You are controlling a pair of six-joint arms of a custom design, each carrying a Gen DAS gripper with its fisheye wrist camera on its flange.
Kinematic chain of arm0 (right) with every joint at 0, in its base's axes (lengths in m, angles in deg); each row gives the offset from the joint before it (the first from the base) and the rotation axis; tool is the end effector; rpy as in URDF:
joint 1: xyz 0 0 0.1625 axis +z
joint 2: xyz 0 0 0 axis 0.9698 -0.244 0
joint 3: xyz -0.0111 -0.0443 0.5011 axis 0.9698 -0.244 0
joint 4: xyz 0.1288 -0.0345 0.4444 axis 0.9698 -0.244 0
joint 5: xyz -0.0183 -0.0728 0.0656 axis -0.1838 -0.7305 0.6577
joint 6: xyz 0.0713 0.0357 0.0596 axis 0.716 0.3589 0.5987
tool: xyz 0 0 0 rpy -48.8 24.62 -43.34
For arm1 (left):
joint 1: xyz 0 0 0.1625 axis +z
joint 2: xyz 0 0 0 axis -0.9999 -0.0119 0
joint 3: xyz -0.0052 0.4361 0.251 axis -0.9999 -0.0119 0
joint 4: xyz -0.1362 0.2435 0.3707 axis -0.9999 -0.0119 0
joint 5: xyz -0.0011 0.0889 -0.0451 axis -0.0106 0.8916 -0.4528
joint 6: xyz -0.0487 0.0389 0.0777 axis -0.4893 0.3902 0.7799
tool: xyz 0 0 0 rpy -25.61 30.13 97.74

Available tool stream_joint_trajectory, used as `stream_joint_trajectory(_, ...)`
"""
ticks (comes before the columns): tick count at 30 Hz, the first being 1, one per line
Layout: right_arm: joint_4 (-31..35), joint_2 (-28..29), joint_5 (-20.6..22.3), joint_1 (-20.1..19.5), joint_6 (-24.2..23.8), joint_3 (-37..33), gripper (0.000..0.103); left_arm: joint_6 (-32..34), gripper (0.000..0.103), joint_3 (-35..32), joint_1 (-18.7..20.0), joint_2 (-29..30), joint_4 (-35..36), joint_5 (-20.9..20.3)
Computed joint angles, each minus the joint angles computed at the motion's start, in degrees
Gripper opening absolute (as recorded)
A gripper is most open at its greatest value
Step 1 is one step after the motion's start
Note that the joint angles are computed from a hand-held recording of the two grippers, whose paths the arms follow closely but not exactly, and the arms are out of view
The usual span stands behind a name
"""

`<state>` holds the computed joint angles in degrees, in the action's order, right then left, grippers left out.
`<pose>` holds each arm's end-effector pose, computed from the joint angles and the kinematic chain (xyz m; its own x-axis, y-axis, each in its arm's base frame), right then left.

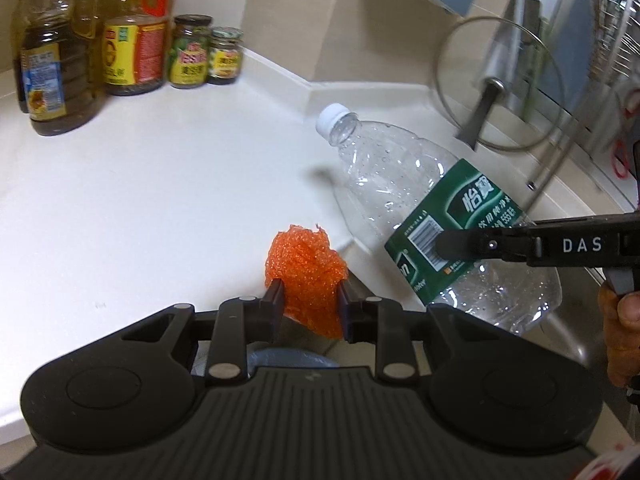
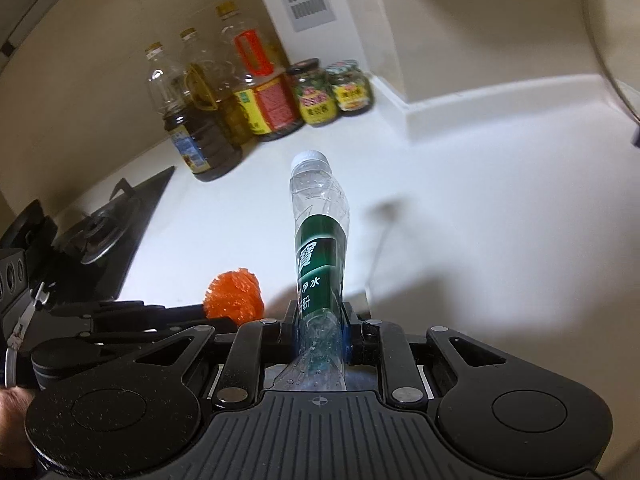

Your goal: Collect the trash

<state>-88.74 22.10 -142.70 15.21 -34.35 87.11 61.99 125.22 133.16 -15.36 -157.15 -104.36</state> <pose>0.1480 -0.7756 0.4035 -0.7791 -0.5882 0.2169 -0.6269 0.7278 -0.2782 -0.3888 -0.6587 0.1343 -0.8569 0.0655 -0.5114 0.3950 0.7208 -0.5695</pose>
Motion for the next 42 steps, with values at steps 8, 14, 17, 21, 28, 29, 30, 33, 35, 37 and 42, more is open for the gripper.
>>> stream_joint_trajectory(8,-5.03,-6.15,-3.71,0.5,2.1,9.1,0.019,0.54,0.025,5.11,-1.35,-3.16,0.07,-2.83)
stream_joint_trajectory(14,-10.79,-9.75,-6.94,0.96,4.08,16.11,0.019,-0.63,0.025,9.25,-2.08,-5.51,0.56,-3.77)
stream_joint_trajectory(17,-11.97,-11.42,-9.1,1.08,4.68,19.38,0.019,-2.19,0.025,11.29,-2.1,-6.57,1.27,-4.42)
stream_joint_trajectory(21,-12.6,-12.38,-11.85,0.66,4.16,22.49,0.019,-4.29,0.025,13.1,-1.87,-6.99,3.21,-5.01)
stream_joint_trajectory(28,-11.04,-9.79,-16.62,0.49,-1.37,23.3,0.019,-12.35,0.025,14.08,-0.93,-6.48,6.59,-3.73)
stream_joint_trajectory(29,-10.63,-9.22,-17.12,0.42,-1.91,23.11,0.019,-12.93,0.025,13.95,-0.73,-6.22,7.04,-3.74)
stream_joint_trajectory(30,-10.35,-8.88,-17.67,0.19,-2.85,23.17,0.019,-13.38,0.025,13.89,-0.54,-5.95,7.45,-3.72)
stream_joint_trajectory(33,-10.88,-6.67,-20.43,0.08,-3.75,22.92,0.019,-14.98,0.025,13.77,0.14,-5.13,8.05,-3.8)
stream_joint_trajectory(35,-11.7,-5.18,-21.66,-0.15,-3.97,22.73,0.019,-15.75,0.025,13.51,0.62,-4.4,8.26,-3.68)
stream_joint_trajectory(37,-13.51,-3.44,-22.98,-0.35,-4.14,22.74,0.019,-16.5,0.025,13.24,1.31,-3.69,8.33,-3.66)
stream_joint_trajectory(42,-17.49,0.66,-25.38,-1.04,-3.45,22.73,0.019,-16.77,0.025,12.44,3.17,-1.61,6.63,-4.29)
